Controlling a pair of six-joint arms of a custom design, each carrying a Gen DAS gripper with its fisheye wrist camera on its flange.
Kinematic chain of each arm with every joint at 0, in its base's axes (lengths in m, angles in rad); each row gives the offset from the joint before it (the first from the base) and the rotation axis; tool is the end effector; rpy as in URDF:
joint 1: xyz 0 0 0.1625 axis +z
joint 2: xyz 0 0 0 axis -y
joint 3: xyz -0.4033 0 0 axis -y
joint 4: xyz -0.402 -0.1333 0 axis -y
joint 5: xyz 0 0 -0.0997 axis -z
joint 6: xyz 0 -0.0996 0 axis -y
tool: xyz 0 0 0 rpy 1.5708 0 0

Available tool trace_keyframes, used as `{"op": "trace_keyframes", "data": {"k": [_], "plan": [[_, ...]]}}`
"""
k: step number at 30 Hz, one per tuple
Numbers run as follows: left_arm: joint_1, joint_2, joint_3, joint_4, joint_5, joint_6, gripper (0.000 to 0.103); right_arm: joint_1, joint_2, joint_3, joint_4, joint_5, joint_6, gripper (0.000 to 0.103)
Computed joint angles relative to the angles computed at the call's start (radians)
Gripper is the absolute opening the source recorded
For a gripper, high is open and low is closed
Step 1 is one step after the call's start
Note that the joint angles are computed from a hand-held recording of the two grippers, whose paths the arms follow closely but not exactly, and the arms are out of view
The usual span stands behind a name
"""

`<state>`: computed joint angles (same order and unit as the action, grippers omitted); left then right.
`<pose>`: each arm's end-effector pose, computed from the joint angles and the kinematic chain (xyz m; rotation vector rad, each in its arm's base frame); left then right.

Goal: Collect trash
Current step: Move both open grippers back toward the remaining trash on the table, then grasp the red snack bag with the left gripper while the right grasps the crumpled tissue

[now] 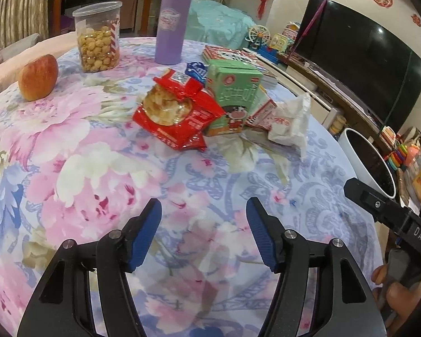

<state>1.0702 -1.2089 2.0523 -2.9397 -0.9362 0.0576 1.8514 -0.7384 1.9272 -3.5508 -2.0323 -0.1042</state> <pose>-0.0888 -0.5631 0.2200 0.4786 2.4753 -0.8402 0.2465 -0.5342 0.0692 0.2413 -2.5431 1.1102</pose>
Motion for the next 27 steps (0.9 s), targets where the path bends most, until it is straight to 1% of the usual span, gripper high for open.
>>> {"op": "trace_keyframes", "data": {"k": [11,17,20,22,23,27], "plan": [[0.026,0.033,-0.057,0.010,0.010,0.012,0.067,-0.002,0.043,-0.077,0.065,0.006,-0.012,0.093],[0.036,0.058,-0.101,0.013,0.011,0.021,0.067,-0.008,0.058,-0.115,0.092,0.022,-0.022,0.093],[0.037,0.074,-0.123,0.006,0.017,0.031,0.069,-0.012,0.068,-0.141,0.106,0.027,-0.025,0.093],[0.038,0.086,-0.140,0.001,0.022,0.038,0.075,-0.013,0.076,-0.160,0.114,0.028,-0.029,0.093],[0.039,0.094,-0.149,-0.006,0.027,0.043,0.076,-0.014,0.080,-0.172,0.121,0.029,-0.030,0.093],[0.047,0.119,-0.181,-0.022,0.030,0.056,0.077,-0.017,0.098,-0.213,0.145,0.036,-0.036,0.093]]}}
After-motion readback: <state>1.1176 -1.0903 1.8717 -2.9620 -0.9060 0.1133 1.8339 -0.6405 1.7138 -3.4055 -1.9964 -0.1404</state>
